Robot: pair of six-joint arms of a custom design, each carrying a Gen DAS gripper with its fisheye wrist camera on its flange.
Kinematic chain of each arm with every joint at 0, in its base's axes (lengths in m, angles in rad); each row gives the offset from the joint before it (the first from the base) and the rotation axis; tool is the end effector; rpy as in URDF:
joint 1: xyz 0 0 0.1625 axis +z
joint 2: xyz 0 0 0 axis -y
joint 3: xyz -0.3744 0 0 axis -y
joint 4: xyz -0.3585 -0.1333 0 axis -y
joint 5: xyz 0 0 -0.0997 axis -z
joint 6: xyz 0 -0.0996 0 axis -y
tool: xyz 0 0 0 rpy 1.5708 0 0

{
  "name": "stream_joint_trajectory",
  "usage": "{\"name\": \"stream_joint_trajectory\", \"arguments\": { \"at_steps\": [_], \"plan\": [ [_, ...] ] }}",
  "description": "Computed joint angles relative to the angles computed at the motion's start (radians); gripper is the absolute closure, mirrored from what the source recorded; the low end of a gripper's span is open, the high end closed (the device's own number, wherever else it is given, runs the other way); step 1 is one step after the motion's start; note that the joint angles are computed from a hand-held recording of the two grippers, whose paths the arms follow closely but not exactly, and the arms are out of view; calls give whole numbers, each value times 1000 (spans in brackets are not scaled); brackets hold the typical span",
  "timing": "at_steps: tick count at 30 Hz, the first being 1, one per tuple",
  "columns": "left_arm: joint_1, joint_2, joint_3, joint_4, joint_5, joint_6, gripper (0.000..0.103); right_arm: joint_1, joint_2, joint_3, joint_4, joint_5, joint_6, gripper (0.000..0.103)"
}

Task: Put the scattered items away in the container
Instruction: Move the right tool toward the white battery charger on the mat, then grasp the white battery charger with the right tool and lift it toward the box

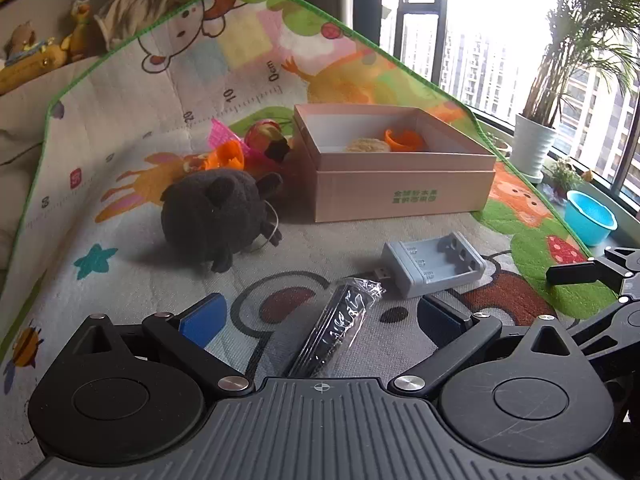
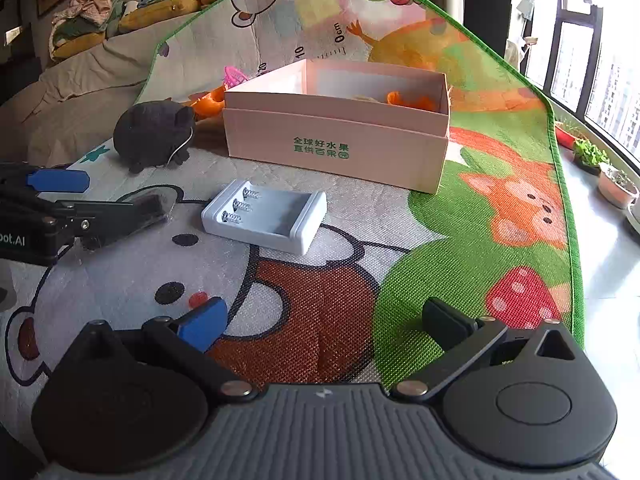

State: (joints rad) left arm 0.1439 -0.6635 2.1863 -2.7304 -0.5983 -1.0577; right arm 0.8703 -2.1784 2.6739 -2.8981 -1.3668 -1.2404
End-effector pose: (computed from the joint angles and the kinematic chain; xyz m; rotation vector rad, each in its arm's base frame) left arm -0.3505 -0.2686 -0.0529 0.6441 2.2285 -1.0184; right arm -0.0379 -0.2831 0.3074 0.7574 -2.3233 0.8153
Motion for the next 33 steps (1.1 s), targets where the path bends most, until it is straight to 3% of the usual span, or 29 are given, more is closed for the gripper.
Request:
{"name": "stream_joint_trajectory", "arguments": {
  "at_steps": [4,7,9,12,14,17,20,22,28,33],
  "plan": [
    [-14,2,7,26,39,-13,0,29,17,-7,-12,-39,15,0],
    [-10,-16,14,50,45,-37,0,102,51,-41,11,-117,67,0],
    [-6,-30,20,67,47,-59,0,106,43,-44,43,-71,107,0],
    [-2,-51,29,100,52,-96,0,164,106,-15,-94,-66,142,10],
    [-4,-67,39,119,51,-118,0,226,197,-4,-230,-105,154,11],
    [-7,-89,60,119,49,-134,0,303,311,-20,-326,-180,181,11],
    [-7,-100,89,56,34,-108,0,350,398,-22,-425,-237,185,11],
    [-9,-99,100,18,25,-82,0,354,434,-22,-484,-246,183,20],
    [-6,-62,90,-62,-10,23,0,300,308,-22,-372,-228,160,23],
    [9,-30,62,-101,-37,85,0,139,68,13,-245,-93,92,23]
  ]
}}
